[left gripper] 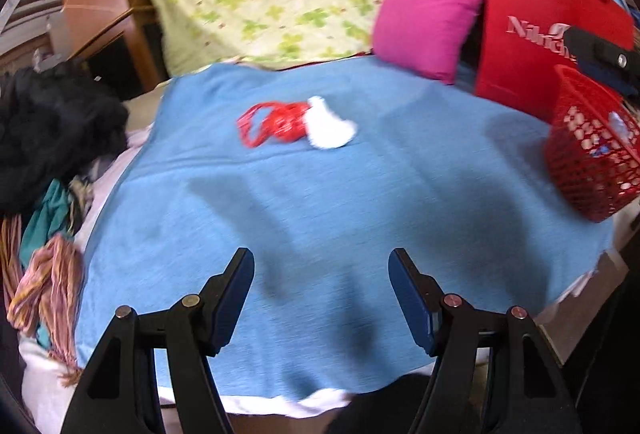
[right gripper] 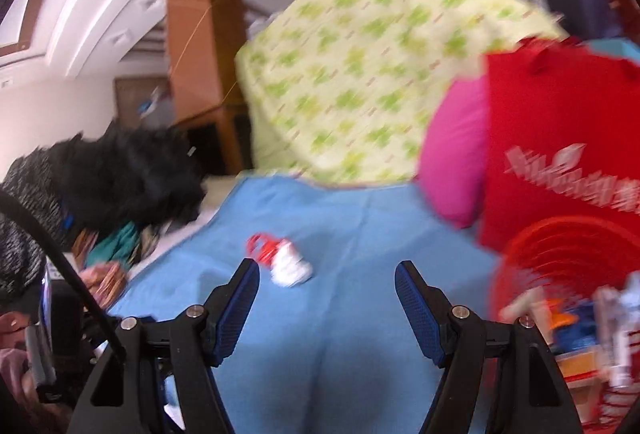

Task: Collect trash
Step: 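Move both grippers toward the red bag and white tissue on the blanket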

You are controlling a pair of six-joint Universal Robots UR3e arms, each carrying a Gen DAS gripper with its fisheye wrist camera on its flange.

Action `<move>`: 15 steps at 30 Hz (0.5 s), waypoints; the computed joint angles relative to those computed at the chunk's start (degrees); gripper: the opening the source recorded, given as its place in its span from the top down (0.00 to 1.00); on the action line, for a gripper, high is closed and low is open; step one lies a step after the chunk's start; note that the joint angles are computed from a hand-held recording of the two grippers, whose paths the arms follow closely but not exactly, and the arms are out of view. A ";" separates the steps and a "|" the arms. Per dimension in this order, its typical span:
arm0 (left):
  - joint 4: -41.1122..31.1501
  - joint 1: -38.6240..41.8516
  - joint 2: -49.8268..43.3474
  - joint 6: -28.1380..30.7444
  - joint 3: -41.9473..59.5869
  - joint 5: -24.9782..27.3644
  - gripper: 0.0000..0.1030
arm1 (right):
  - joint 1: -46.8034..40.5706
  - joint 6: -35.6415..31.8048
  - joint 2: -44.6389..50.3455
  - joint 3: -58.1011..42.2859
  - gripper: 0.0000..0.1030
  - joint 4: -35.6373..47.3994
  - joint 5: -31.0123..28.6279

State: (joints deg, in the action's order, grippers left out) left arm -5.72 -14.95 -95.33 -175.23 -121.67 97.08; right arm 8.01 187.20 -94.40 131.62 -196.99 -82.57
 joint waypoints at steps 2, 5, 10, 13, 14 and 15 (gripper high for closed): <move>0.69 2.64 0.66 0.35 -1.59 -0.90 0.32 | 2.33 -0.28 5.05 -5.07 0.28 3.57 -0.37; 2.75 6.27 1.58 1.23 -4.49 -2.35 0.32 | 4.75 -0.60 14.05 -15.66 0.28 11.16 0.36; 4.77 12.86 2.58 3.15 -7.79 -4.68 0.32 | 6.61 0.02 29.76 -35.61 0.30 19.41 0.73; 4.62 16.53 3.14 3.78 -8.65 -5.67 0.32 | 5.56 2.63 39.10 -48.44 0.36 24.77 2.17; 4.45 17.54 3.35 3.90 -8.80 -5.86 0.32 | 5.10 3.60 41.63 -51.85 0.39 26.39 2.81; 4.05 18.30 3.77 3.86 -8.87 -5.83 0.32 | 4.65 4.87 44.98 -56.81 0.43 29.14 3.47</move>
State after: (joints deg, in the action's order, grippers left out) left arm -1.67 3.35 -91.56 -171.36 -130.55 91.25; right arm 12.66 192.07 -49.42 74.81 -167.85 -79.10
